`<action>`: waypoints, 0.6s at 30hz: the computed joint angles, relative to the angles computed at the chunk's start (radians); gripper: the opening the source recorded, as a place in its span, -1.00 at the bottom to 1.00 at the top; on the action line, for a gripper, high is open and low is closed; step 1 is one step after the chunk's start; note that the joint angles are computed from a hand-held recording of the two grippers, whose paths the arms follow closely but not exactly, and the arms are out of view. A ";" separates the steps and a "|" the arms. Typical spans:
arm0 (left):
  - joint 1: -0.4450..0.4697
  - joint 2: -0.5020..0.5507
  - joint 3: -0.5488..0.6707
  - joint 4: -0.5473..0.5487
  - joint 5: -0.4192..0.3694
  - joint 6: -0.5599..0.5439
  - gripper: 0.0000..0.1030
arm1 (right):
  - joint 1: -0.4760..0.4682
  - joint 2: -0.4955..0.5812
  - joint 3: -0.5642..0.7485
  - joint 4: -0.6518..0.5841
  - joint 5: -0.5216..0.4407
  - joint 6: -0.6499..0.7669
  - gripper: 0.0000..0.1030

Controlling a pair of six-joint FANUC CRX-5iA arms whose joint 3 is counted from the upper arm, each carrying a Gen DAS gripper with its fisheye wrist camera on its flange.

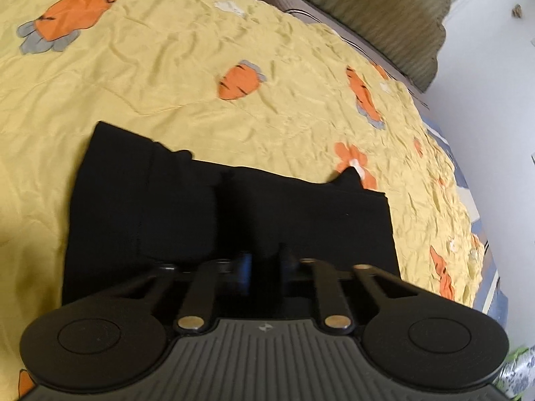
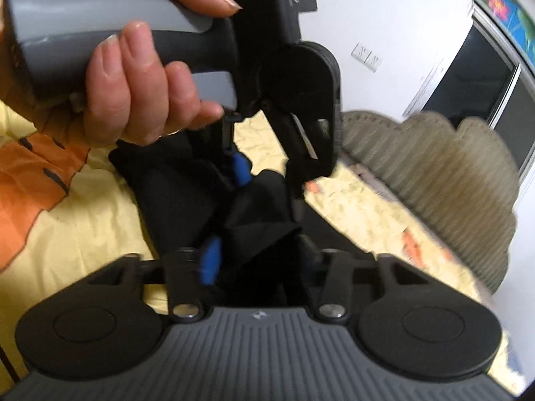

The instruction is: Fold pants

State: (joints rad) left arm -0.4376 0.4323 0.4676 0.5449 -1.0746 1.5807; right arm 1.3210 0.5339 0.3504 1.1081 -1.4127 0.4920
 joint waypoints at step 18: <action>0.068 -0.087 -0.062 0.035 0.080 -0.060 -0.87 | -0.036 -0.075 -0.029 0.070 0.180 -0.088 -0.81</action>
State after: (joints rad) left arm -0.3699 0.3451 0.4056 0.5796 -0.9950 1.5206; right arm 1.2847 0.4585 0.3214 1.1782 -1.2328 0.4035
